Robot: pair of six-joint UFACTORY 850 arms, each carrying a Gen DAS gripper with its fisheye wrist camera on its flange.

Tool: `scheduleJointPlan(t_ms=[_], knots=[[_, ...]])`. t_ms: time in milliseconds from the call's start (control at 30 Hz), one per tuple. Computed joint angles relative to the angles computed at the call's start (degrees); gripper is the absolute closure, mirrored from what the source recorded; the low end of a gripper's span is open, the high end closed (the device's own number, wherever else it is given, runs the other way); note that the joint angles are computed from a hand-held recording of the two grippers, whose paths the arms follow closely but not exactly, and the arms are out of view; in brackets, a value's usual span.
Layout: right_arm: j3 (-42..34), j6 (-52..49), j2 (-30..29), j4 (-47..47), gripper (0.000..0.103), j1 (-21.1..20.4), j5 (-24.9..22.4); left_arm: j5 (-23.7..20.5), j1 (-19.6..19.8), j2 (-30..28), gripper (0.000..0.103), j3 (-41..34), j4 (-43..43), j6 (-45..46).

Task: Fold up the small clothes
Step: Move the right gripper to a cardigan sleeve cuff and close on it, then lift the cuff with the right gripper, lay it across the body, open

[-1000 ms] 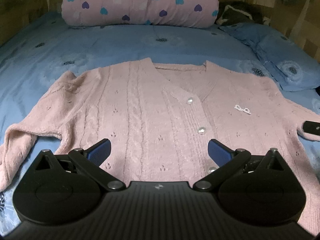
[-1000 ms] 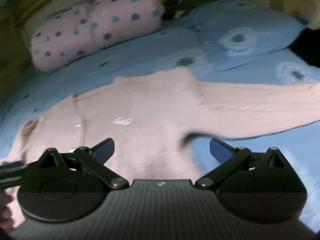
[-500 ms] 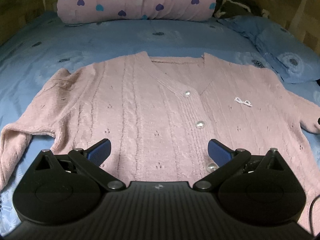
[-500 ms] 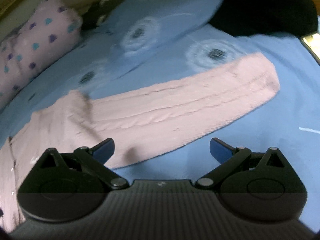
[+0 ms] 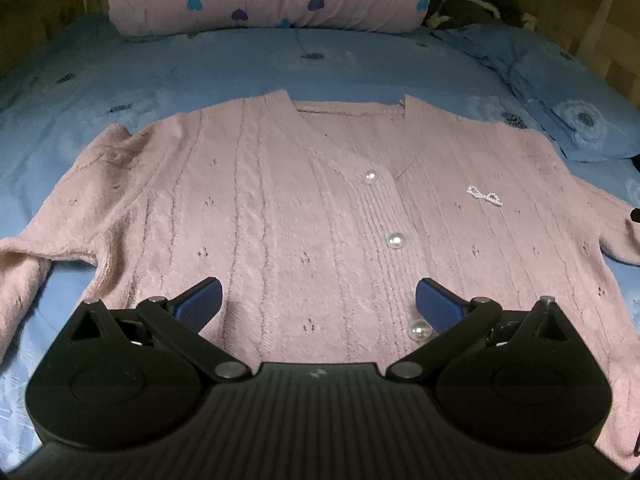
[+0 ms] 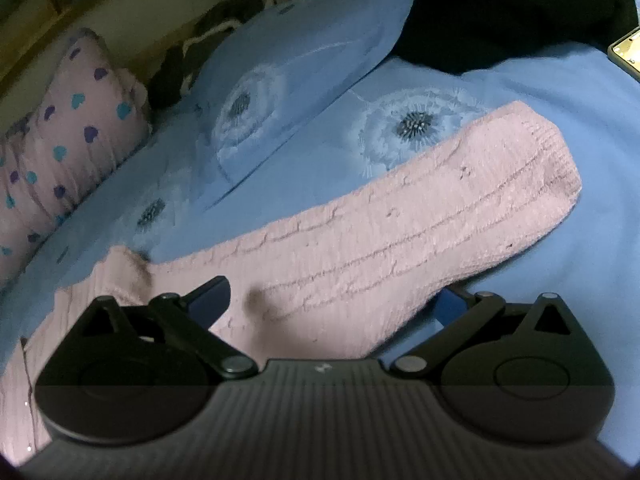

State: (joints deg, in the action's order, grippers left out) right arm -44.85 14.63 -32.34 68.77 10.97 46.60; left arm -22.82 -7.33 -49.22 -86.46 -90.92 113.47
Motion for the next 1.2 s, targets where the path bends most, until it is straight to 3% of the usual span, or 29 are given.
scheduleJointPlan(t_ms=[33,200,233,267,367,500,833,1100,1200], knots=[[0.0,0.4,-0.2,0.2,0.008,0.0,0.7,-0.1,0.0,0.0,0.0,-0.1,0.2,-0.3],[1.0,0.7,0.0,1.9,0.061,0.1,3.0,0.0,0.1,0.2,0.0,0.2,-2.3,2.0],[1.9,3.3,0.5,0.6,0.082,-0.2,3.1,0.0,0.1,0.2,0.0,0.2,-2.4,2.0],[3.0,7.2,1.0,-1.2,0.091,-0.5,3.2,0.0,0.1,0.2,0.0,0.1,-2.1,1.7],[6.2,16.9,2.4,-4.7,0.093,-0.5,6.8,-0.2,0.2,0.1,0.0,0.0,-1.4,0.6],[7.3,12.0,4.2,0.4,0.093,1.2,11.9,-0.6,0.3,0.1,0.0,-0.1,-1.5,0.5],[5.7,4.2,6.2,-2.4,0.093,2.0,13.1,-0.9,0.8,-0.5,0.0,-1.9,2.3,-5.0],[1.1,-2.8,7.3,-7.7,0.093,3.7,15.5,-0.1,1.4,0.0,0.0,-1.7,-1.7,-0.7],[-1.0,-4.7,7.1,-10.3,0.093,4.4,15.5,0.4,1.9,-0.3,0.0,-2.8,-0.7,-3.2]])
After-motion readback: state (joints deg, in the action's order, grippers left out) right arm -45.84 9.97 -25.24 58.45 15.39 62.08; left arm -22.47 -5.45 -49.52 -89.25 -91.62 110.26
